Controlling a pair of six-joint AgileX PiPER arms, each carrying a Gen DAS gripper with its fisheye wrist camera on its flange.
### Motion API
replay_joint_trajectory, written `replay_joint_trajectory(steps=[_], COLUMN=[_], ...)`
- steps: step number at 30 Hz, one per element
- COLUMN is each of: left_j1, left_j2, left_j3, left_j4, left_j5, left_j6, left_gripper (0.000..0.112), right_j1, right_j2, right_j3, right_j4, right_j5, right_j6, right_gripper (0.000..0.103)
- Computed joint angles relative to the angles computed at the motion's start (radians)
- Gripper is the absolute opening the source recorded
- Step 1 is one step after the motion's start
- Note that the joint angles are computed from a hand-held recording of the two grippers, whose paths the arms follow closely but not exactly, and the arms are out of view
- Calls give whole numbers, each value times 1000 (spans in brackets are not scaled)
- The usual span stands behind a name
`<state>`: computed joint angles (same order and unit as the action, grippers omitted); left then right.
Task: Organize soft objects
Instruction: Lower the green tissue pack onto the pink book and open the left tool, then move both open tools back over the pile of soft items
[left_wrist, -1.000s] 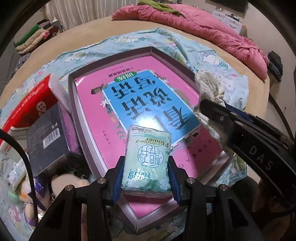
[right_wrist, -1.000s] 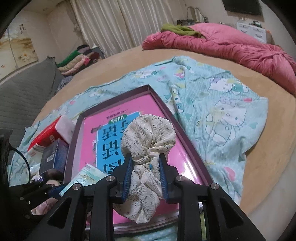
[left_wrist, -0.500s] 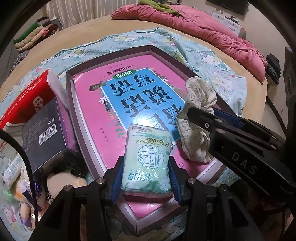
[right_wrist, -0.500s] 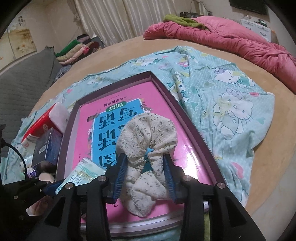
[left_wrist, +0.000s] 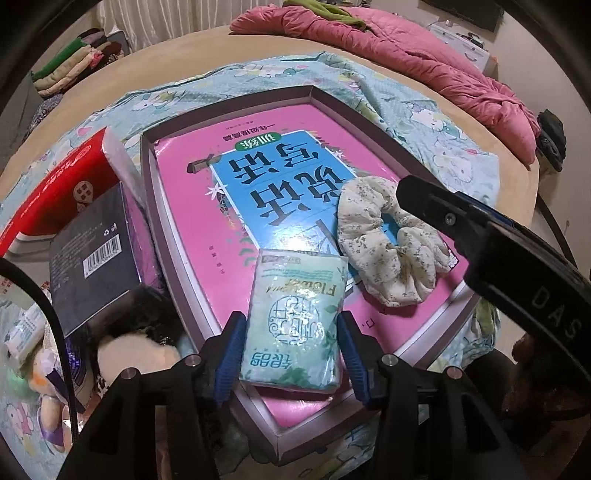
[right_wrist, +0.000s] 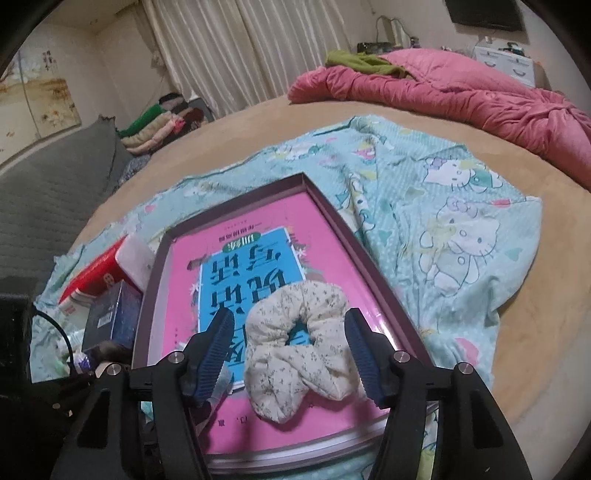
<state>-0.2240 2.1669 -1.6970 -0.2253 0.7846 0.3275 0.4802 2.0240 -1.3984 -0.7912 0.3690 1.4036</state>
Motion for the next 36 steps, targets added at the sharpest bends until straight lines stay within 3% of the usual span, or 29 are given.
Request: replay_joint_trajectory(steps=[6,20,27,36], left_j1=[1,27,62,149], left_j2=[-8,-93,-163,-250], left_j3=[1,51,96,137], left_j4=[11,-66,-70,-89], left_j5=[2,-33,-61,-65], left_j6=[-25,27,40,48], left_gripper=[60,77,80,82], right_j1=[8,12,22,99], right_j2=[-21,-80,-99,-105], right_j3=[28,113,125,74], right_j4=[-145,-439,-488,-469], right_j5=[-2,46,47,124], right_j6=[142,475,517,413], right_gripper=[74,78,81,82])
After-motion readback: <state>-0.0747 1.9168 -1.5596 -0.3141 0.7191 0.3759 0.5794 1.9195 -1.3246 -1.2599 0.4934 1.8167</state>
